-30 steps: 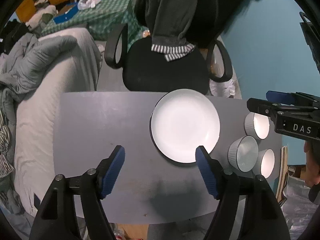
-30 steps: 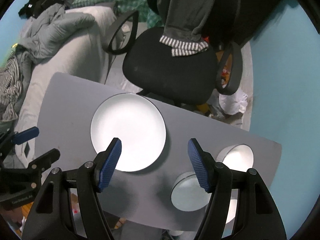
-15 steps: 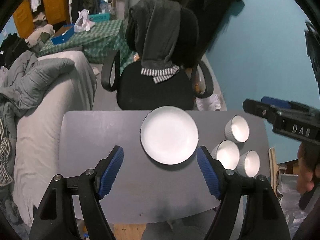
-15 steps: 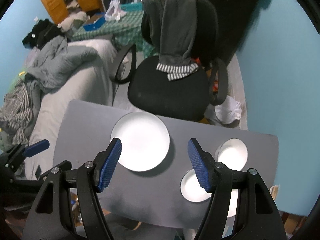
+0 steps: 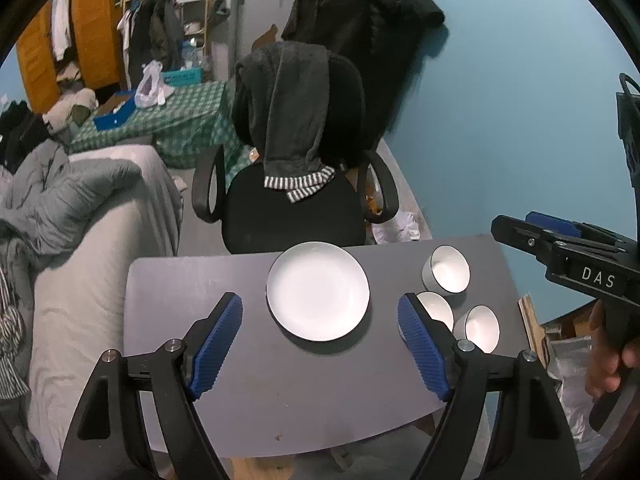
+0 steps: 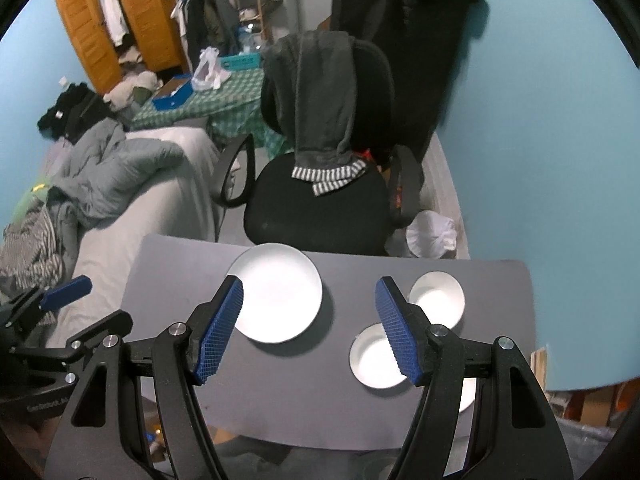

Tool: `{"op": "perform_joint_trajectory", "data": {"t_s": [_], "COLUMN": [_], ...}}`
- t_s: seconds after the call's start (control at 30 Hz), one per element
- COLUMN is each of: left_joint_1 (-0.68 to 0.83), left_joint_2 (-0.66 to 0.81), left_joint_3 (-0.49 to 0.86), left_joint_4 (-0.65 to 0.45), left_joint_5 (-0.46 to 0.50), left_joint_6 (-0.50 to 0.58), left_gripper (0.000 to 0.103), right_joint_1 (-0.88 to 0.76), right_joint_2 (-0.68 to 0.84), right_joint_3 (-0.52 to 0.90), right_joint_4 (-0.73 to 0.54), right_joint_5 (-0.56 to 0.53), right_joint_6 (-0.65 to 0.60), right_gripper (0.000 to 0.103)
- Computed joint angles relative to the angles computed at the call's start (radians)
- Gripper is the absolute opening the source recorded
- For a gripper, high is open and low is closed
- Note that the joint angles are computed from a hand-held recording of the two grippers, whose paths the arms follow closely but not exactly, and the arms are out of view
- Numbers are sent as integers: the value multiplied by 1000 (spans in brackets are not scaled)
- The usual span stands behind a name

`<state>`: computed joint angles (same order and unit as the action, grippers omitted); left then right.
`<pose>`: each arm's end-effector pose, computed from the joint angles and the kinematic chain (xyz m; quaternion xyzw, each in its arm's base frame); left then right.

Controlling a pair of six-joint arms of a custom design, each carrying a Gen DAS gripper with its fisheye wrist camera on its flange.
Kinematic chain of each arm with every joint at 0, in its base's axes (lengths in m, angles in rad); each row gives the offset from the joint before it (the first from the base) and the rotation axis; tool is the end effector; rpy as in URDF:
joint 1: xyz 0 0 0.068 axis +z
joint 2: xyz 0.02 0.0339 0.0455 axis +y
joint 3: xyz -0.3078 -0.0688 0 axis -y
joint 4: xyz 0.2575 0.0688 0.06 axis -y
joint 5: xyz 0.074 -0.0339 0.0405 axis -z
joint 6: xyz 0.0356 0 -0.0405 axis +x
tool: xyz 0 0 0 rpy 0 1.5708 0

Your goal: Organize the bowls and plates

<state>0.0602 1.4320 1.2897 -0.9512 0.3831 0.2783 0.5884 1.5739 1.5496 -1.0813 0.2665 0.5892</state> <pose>0.2903 0.0042 0.3462 0.1486 0.9433 -0.1433 0.2599 0.2784 0.1745 0.3782 0.0310 0.9644 0.0194 0.2618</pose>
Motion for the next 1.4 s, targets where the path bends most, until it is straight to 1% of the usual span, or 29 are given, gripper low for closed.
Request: {"op": "perform_joint_trajectory", "data": {"t_s": [0.1,0.43,0.6,0.83,1.1,1.27,1.4], "left_joint_1": [-5,-72,-129,-207,-316,-387,-441], "left_joint_2": [-13,-27,-31,-21,9,30,48], "left_joint_3": [-6,16,29,48,81,107,125], "left_joint_4": [-5,-41,-46,-56,-42,-34,-27], "left_joint_5": [14,50,44,47,45,37,25], "left_joint_6": [5,12,8,-29,-82,-119,-145], "left_gripper": [84,84,84,84,84,84,84], "right_joint_1": [3,9,1,-27,-85,-132,-191], "right_joint_2": [-21,-115,-165,-225,-293,-324,-349], "right_joint_3": [-15,-73,-96,-130,-184,-217,-242], "right_joint_4": [-12,-76,-113,-160,-202,-210,-205], "right_joint_5": [26,100,114,131,127,111,88], "right_joint_6": [30,160,215,283,305,294,262], "right_gripper": [68,68,68,68,68,68,68]}}
